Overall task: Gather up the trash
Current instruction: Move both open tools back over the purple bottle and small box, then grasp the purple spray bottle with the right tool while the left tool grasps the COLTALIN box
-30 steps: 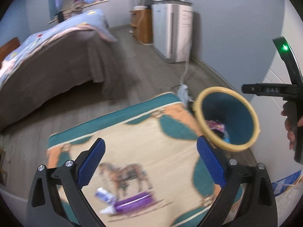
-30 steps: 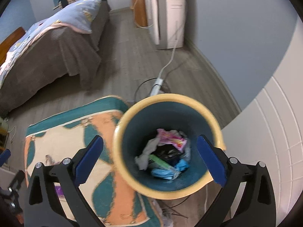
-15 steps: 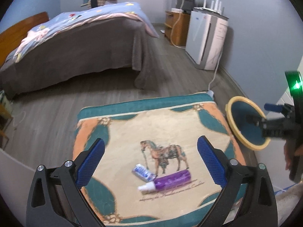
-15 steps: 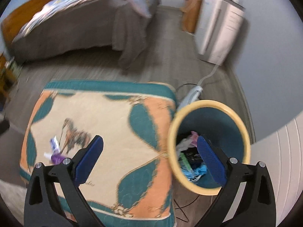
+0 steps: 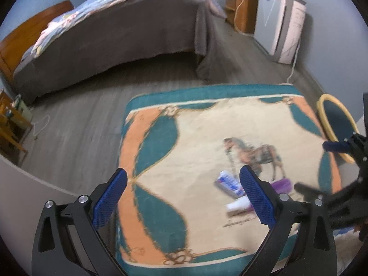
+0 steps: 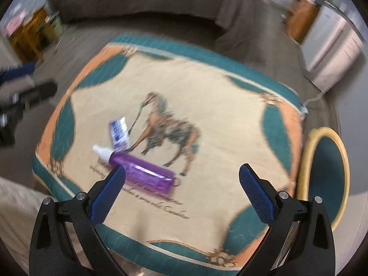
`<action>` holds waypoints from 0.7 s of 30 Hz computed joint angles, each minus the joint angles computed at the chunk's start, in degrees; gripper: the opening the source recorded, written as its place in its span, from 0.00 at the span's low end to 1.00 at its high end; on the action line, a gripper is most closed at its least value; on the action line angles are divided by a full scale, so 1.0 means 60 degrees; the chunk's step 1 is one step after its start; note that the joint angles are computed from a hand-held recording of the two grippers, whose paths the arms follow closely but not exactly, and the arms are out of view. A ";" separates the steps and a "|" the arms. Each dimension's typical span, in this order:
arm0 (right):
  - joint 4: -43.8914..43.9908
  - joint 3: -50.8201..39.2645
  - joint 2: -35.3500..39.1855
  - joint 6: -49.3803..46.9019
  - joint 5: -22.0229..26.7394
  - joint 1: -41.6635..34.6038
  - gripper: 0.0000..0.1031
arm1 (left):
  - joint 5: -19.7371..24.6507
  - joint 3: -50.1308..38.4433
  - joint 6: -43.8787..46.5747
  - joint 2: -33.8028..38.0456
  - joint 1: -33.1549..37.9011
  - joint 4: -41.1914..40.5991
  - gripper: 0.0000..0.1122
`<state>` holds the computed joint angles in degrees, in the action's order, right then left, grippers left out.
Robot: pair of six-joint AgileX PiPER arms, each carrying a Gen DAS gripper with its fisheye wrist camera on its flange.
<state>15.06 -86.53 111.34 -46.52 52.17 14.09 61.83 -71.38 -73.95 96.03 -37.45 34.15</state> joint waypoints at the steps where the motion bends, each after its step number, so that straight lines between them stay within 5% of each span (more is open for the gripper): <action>1: -0.0224 0.0102 0.0086 0.0067 -0.0056 0.0235 0.94 | -0.0043 0.0133 0.0019 -0.0060 0.0090 -0.0059 0.86; 11: -0.1272 0.0379 0.0968 0.0599 -0.0431 0.1395 0.93 | -0.0576 0.0836 -0.0113 -0.0625 0.0741 -0.0196 0.86; 21: 0.0051 -0.0332 0.1525 -0.0383 0.0517 0.1080 0.40 | -0.0902 0.0628 0.0653 -0.0066 0.1299 -0.0803 0.86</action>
<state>15.36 -88.52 120.49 -48.82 55.27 20.57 56.42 -67.61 -70.03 95.64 -29.66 29.33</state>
